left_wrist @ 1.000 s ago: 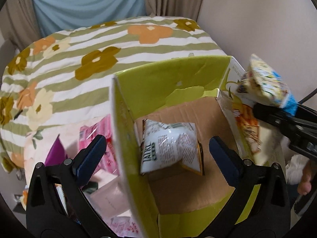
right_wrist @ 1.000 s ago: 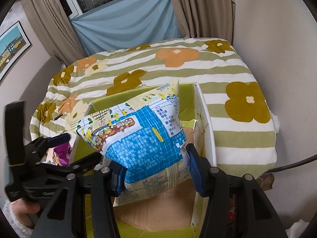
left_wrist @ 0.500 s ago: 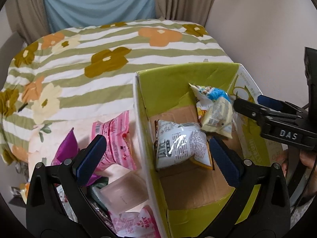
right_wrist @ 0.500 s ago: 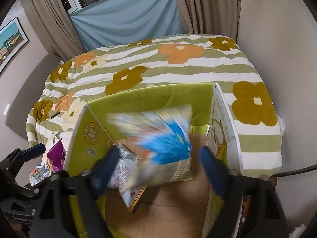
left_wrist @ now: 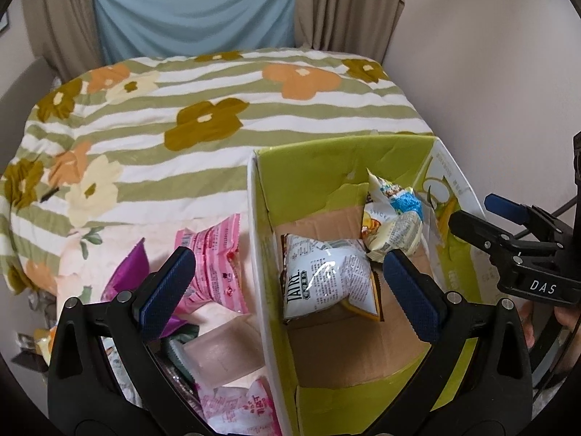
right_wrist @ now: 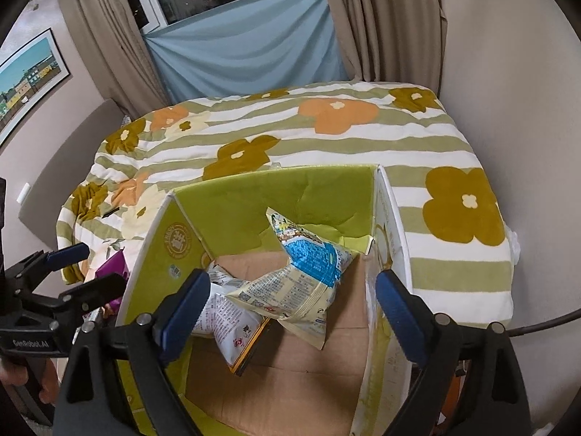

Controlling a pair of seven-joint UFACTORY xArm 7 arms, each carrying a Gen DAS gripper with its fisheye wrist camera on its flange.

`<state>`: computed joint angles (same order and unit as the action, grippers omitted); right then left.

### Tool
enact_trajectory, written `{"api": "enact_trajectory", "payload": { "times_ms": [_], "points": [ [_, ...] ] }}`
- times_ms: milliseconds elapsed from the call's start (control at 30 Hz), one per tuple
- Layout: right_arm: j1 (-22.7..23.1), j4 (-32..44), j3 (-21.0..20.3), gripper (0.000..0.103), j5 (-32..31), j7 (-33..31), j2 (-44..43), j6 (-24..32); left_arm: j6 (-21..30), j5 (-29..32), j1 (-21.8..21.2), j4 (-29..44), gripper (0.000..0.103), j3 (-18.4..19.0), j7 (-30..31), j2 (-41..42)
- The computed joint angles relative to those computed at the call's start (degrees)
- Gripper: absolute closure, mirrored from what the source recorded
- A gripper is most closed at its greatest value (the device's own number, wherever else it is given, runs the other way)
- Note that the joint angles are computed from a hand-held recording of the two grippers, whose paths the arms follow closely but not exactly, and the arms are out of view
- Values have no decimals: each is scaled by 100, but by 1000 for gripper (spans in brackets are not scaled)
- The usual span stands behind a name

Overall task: Organize snacks
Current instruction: 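Withdraw both tools from the box back toward the snack pile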

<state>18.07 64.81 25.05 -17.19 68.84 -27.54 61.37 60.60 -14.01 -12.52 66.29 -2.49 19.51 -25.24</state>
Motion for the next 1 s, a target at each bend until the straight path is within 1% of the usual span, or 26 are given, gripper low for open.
{"api": "enact_trajectory", "payload": {
  "times_ms": [167,267,467,567,667,767,833,900,933,1000],
  "points": [
    [86,170,-64,12,100,-306,1,151,138,82,90,108,1,65,-76,-209],
    [62,395,64,12,33,-296,27,315,254,117,159,170,1,181,3,-384],
    [41,977,492,12,-218,5,226,643,626,-67,308,318,1,642,347,-738],
    [48,1427,856,12,-505,301,480,949,794,-153,398,392,1,923,704,-901],
    [93,1960,1327,12,-974,789,896,1392,1056,-236,500,509,1,1259,1107,-991],
    [180,2639,1953,12,-1582,1420,1542,2062,1395,-336,608,624,1,1576,1514,-1045],
    [335,3132,2382,12,-2107,1847,2080,2556,1616,-379,697,677,1,1783,1814,-1087],
    [720,3765,2812,12,-2840,2276,2830,3253,1892,-407,788,773,1,2006,2117,-1075],
    [1004,4059,2904,12,-3167,2405,3177,3555,2059,-418,831,840,1,2156,2309,-1054],
    [1832,4754,2934,12,-3925,2698,3926,4211,2316,-448,935,907,1,2398,2679,-1045]
  ]
}}
